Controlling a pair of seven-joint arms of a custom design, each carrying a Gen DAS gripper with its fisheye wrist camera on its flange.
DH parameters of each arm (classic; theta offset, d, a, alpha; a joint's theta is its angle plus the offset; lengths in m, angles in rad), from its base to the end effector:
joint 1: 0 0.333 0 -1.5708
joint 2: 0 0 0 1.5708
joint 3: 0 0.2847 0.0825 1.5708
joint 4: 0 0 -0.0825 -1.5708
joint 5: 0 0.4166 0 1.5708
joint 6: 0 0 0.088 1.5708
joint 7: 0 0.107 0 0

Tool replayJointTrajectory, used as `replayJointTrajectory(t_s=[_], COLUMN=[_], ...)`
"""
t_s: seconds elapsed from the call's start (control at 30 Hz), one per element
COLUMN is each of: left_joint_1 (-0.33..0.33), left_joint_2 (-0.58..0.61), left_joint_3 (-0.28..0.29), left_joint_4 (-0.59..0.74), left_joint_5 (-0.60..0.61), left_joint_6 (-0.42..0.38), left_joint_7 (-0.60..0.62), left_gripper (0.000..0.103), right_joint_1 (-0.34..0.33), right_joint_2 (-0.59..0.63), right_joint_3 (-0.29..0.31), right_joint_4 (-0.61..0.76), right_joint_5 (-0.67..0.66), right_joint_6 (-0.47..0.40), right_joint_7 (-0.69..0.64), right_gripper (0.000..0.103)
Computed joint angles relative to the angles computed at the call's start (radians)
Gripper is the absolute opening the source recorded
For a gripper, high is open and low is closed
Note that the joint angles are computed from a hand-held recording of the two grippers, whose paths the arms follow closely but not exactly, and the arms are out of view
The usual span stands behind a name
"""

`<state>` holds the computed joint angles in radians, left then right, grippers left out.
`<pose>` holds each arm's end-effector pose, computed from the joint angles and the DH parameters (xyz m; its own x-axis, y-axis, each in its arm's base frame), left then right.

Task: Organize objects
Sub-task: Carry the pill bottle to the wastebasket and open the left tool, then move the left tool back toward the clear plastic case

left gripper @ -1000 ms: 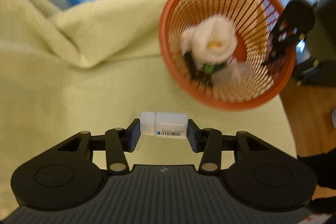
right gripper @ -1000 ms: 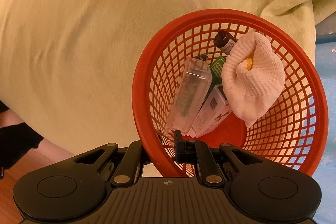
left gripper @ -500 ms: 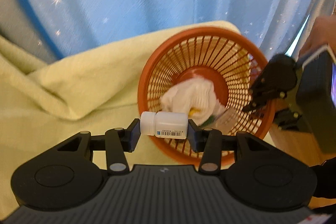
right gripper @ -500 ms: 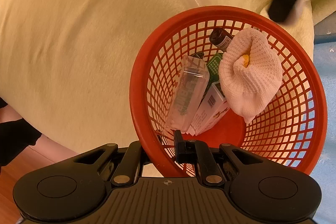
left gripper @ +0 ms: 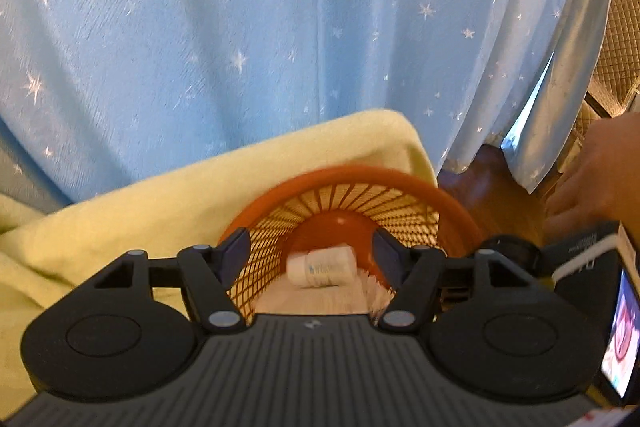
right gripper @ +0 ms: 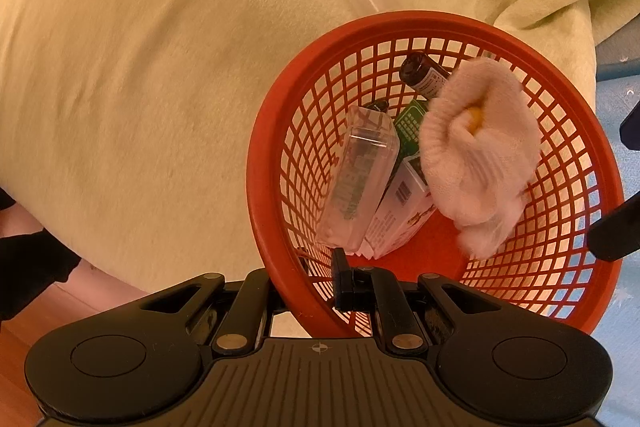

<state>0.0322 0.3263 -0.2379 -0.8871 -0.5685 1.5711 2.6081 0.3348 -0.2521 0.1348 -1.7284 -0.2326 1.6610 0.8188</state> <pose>0.6243 -0.1487 0.7543 -0.9681 -0.2499 -0.0202 -0.1729 0.7238 -0.6680 0.4721 0.2241 0.6638 0.8946 -0.3188 0.3131 -0.3504 -0.9353 0.0488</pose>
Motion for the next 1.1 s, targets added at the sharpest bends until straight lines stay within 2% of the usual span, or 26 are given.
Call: replayJointTrajectory(t_s=[0.5,0.73,1.0,1.1], left_joint_1=[0.041,0.058,0.068,0.066], left_joint_2=[-0.1,-0.207,-0.295,-0.302], left_joint_3=[0.061,0.105,0.157,0.166], left_joint_4=[-0.143,-0.299,-0.45,-0.476], left_joint_5=[0.036,0.056,0.147,0.19], left_joint_6=[0.059,0.125,0.184,0.212], left_joint_7=[-0.008,-0.021,0.001,-0.029], left_gripper=[0.063,0.063,0.065,0.066], right_joint_1=[0.0,0.0,0.0,0.0], right_joint_2=[0.005,0.002,0.003,0.004], right_joint_3=[0.001,0.002,0.002,0.002], right_joint_4=[0.002,0.0,0.003,0.003], right_joint_5=[-0.002,-0.005,-0.008,-0.008], right_joint_6=[-0.002,-0.002,-0.008,-0.009], right_joint_7=[-0.006,-0.002,-0.007,-0.008], right_gripper=[0.008,0.008,0.008,0.008])
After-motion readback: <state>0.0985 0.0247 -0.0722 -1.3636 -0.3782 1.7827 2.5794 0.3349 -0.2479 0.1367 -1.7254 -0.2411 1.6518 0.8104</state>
